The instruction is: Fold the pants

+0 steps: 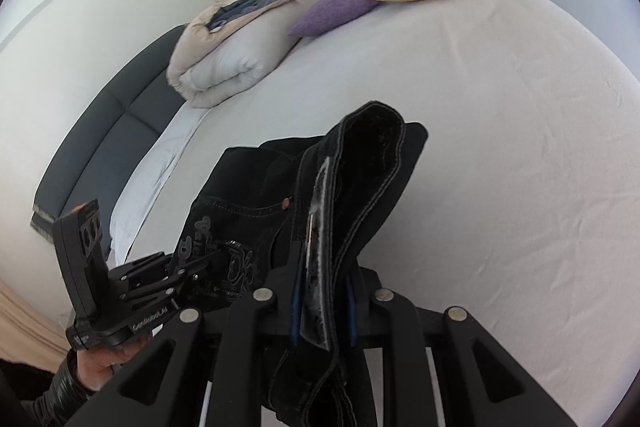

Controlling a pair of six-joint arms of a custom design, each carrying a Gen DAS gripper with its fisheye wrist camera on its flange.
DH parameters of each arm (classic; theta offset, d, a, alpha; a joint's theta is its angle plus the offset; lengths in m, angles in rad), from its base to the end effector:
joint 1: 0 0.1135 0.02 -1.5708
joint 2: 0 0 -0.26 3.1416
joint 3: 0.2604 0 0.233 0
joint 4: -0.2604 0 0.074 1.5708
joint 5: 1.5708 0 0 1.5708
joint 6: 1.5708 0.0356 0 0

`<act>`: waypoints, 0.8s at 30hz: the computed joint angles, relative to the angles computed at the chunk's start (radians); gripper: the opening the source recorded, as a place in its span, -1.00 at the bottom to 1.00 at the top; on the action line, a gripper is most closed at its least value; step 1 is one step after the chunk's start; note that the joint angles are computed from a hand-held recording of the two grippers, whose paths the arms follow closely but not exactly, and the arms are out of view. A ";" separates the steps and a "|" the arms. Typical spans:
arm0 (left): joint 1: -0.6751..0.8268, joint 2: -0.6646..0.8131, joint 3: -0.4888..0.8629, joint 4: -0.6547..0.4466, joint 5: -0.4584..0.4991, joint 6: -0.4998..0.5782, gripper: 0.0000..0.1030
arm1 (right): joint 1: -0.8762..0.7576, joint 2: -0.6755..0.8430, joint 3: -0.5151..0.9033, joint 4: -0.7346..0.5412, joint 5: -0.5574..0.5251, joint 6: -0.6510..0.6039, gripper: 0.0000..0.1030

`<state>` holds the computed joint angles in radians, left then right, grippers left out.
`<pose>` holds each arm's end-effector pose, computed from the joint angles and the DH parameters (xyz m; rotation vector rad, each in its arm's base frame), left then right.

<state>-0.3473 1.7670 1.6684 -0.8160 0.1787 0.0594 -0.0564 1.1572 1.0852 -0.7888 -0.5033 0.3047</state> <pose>0.3431 -0.1309 0.3197 0.5786 2.4292 -0.3432 0.2136 0.0051 0.3154 0.2063 2.4065 0.7238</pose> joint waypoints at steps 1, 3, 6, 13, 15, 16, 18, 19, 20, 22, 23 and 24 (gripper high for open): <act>-0.010 0.058 0.046 0.000 -0.002 -0.010 -0.62 | -0.020 0.033 -0.001 0.013 -0.017 -0.019 -0.63; -0.010 0.145 0.083 0.016 0.010 -0.028 -0.62 | -0.052 0.107 -0.014 0.049 -0.028 -0.038 -0.63; 0.003 0.216 0.077 0.066 0.015 -0.035 -0.59 | -0.100 0.172 -0.088 0.117 -0.060 -0.053 -0.60; 0.041 0.191 -0.060 0.227 0.048 -0.060 0.09 | -0.262 0.185 -0.253 0.272 -0.258 -0.064 -0.20; 0.075 0.165 -0.103 0.239 0.091 -0.057 0.13 | -0.291 0.139 -0.267 0.243 -0.258 -0.074 0.01; 0.077 0.137 -0.131 0.253 0.079 -0.055 0.15 | -0.321 0.101 -0.284 0.220 -0.260 -0.088 0.16; 0.083 0.057 -0.221 0.294 0.067 -0.047 0.16 | -0.350 0.045 -0.296 0.185 -0.221 -0.095 0.31; 0.085 0.018 -0.256 0.311 0.051 -0.044 0.21 | -0.369 0.004 -0.300 0.147 -0.198 -0.106 0.38; 0.085 -0.044 -0.315 0.342 0.028 -0.043 0.34 | -0.399 -0.058 -0.307 0.092 -0.175 -0.123 0.41; 0.084 -0.182 -0.435 0.405 -0.009 -0.037 0.47 | -0.412 -0.170 -0.306 0.014 -0.140 -0.120 0.46; 0.073 -0.250 -0.485 0.426 -0.038 -0.028 0.51 | -0.432 -0.241 -0.293 -0.048 -0.123 -0.142 0.46; 0.068 -0.325 -0.538 0.435 -0.061 -0.010 0.57 | -0.450 -0.318 -0.274 -0.112 -0.104 -0.163 0.47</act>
